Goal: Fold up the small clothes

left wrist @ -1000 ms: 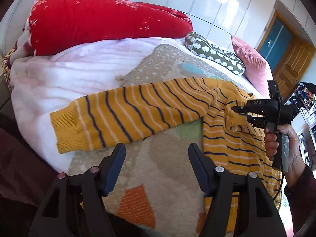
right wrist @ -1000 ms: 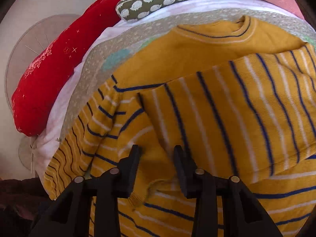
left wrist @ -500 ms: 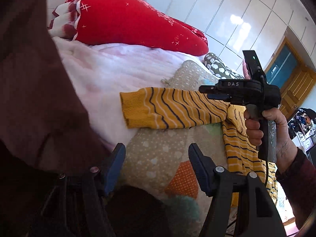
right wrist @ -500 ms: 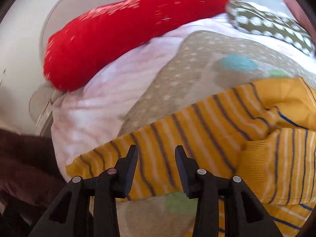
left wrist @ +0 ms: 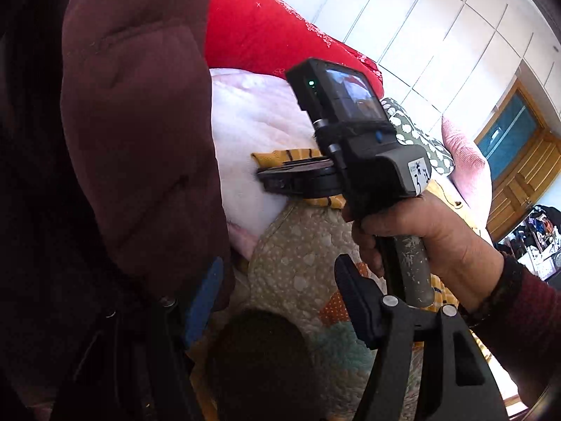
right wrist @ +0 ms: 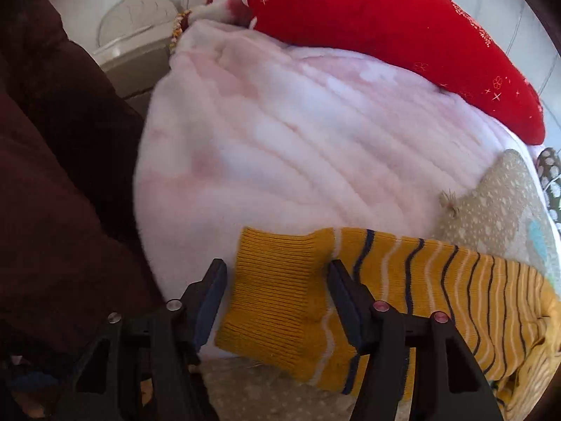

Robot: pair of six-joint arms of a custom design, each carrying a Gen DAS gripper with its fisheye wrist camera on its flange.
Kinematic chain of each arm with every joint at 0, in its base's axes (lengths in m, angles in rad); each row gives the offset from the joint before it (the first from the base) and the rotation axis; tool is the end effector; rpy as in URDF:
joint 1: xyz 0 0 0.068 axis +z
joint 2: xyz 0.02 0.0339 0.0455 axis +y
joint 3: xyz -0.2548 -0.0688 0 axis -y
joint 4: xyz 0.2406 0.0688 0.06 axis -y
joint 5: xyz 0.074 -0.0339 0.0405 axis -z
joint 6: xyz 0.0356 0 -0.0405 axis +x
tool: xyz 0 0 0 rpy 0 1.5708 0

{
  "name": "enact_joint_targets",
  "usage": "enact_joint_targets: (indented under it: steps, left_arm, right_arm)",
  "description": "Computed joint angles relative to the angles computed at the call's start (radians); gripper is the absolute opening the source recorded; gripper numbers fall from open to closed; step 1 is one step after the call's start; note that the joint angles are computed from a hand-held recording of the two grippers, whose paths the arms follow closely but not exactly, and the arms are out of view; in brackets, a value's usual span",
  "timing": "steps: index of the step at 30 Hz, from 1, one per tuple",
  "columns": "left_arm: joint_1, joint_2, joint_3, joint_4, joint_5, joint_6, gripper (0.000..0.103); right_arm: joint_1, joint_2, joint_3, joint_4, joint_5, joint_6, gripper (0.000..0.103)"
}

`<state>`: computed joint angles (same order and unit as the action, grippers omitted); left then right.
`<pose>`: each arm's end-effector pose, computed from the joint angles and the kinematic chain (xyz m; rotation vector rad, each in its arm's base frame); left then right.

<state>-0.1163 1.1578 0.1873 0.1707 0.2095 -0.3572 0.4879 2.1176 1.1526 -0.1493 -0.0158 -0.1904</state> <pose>0.1769 -0.0281 0.1042 -0.1865 2.3926 -0.4733 0.3417 0.1820 0.0692 -0.8996 2.5353 0.1136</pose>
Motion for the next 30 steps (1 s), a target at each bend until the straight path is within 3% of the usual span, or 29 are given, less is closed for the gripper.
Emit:
enact_joint_targets:
  steps: [2, 7, 11, 16, 21, 26, 28, 30]
  left_arm:
    - [-0.008, 0.012, 0.01, 0.003, 0.0, -0.005, 0.065]
    - [-0.094, 0.03, 0.056, 0.013, -0.046, -0.03, 0.065]
    - [-0.202, 0.065, 0.114, 0.019, -0.096, -0.051, 0.065]
    - [-0.328, 0.173, 0.233, 0.015, -0.147, -0.059, 0.066]
    - [-0.432, 0.355, 0.424, -0.014, -0.177, -0.057, 0.069]
    - [-0.503, 0.681, 0.769, -0.112, -0.142, -0.083, 0.07]
    - [-0.525, 0.791, 0.904, -0.182, -0.121, -0.1, 0.07]
    - [-0.553, 0.869, 0.997, -0.221, -0.114, -0.107, 0.07]
  right_arm:
    - [-0.032, -0.033, -0.013, -0.002, -0.013, 0.022, 0.01]
    - [-0.19, -0.226, -0.061, -0.006, -0.134, 0.044, 0.009]
    - [-0.445, -0.346, 0.011, -0.133, -0.28, 0.043, 0.009]
    - [-0.85, -0.337, 0.12, -0.232, -0.369, -0.003, 0.009]
    - [-1.226, -0.149, 0.314, -0.295, -0.405, -0.006, 0.009]
    - [-1.398, 0.151, 0.556, -0.309, -0.24, -0.042, 0.013]
    - [-1.473, 0.219, 0.619, -0.335, -0.282, -0.038, 0.022]
    - [-1.54, 0.241, 0.626, -0.358, -0.358, -0.038, 0.037]
